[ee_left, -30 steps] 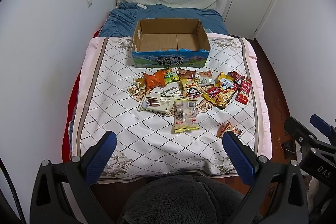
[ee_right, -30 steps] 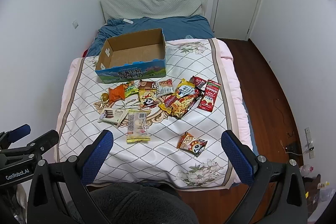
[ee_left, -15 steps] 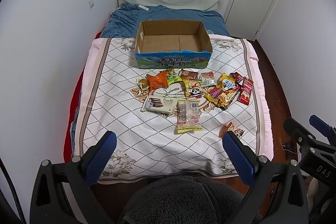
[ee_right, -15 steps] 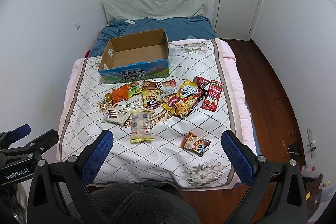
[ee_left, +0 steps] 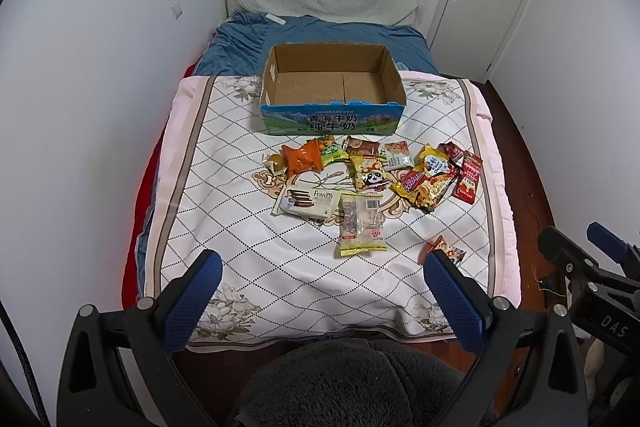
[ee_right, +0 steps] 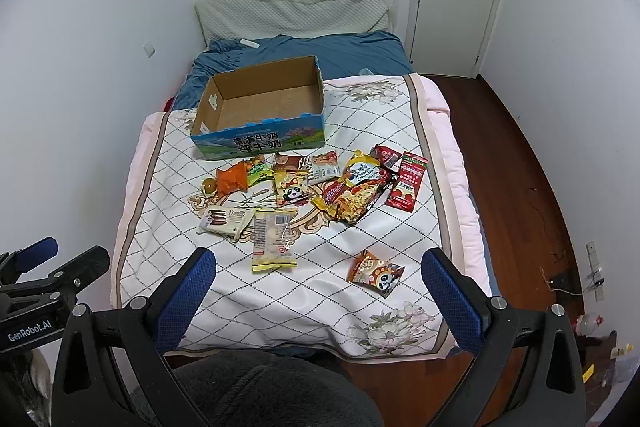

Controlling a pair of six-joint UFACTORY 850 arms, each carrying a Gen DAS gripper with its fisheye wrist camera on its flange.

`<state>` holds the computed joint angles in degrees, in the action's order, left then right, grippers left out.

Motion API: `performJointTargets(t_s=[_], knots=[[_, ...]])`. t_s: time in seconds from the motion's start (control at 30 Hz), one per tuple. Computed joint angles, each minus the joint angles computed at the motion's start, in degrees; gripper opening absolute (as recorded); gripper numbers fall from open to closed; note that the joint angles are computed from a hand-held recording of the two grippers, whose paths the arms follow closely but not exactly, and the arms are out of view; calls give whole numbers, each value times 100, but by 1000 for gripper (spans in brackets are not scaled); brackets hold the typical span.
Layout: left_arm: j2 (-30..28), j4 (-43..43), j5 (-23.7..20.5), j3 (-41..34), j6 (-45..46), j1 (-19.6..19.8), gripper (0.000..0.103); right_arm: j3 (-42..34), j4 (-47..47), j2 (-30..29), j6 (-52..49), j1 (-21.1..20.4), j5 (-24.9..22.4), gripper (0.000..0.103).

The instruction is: Organize snacks

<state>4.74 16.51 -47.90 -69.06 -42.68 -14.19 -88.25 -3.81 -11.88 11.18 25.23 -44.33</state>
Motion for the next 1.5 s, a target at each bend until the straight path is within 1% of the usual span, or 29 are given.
performJointTargets(t_s=[0.23, 0.4, 0.53, 0.63, 0.73, 0.83, 0.9, 0.97, 1.07, 1.13, 1.2, 1.37, 1.43, 1.5], knots=[[29, 26, 12, 25, -37, 0, 103, 118, 87, 56, -85, -21, 121, 103], [10, 58, 68, 45, -69, 43, 103, 102, 139, 16, -69, -16, 120, 103], [-242, 79, 214, 36, -152, 249, 103, 9, 289, -209, -88, -89, 82, 103], [-599, -72, 284, -25, -68, 437, 103, -107, 458, -527, -119, -217, -61, 103], [-1016, -445, 299, -103, 197, 609, 103, -186, 565, -893, 12, -363, -158, 103], [-1471, -682, 268, -152, 332, 736, 103, -318, 968, -1349, -77, -522, -216, 103], [-1700, -836, 281, -176, 405, 813, 103, -432, 1072, -1676, -78, -549, -206, 103], [-2018, -1036, 204, -294, 527, 932, 103, -644, 1238, -2068, -155, -526, -214, 103], [-2376, -1439, 185, -440, 734, 1136, 103, -1136, 1259, -2740, -149, -365, -384, 103], [-2640, -1868, 122, -587, 945, 1328, 103, -1519, 1206, -3177, -98, -219, -545, 103], [-2913, -2292, 62, -764, 1097, 1524, 103, -1815, 1262, -3521, -146, -107, -603, 103], [-3647, -2985, -328, -1438, 1287, 1860, 103, -2654, 1075, -4383, 98, 200, -883, 103], [-3991, -3244, -525, -1802, 1294, 1954, 103, -2954, 1053, -4653, 174, 247, -1027, 103], [-4301, -3418, -716, -2158, 1296, 2001, 103, -3168, 1131, -4865, 258, 261, -1063, 101]])
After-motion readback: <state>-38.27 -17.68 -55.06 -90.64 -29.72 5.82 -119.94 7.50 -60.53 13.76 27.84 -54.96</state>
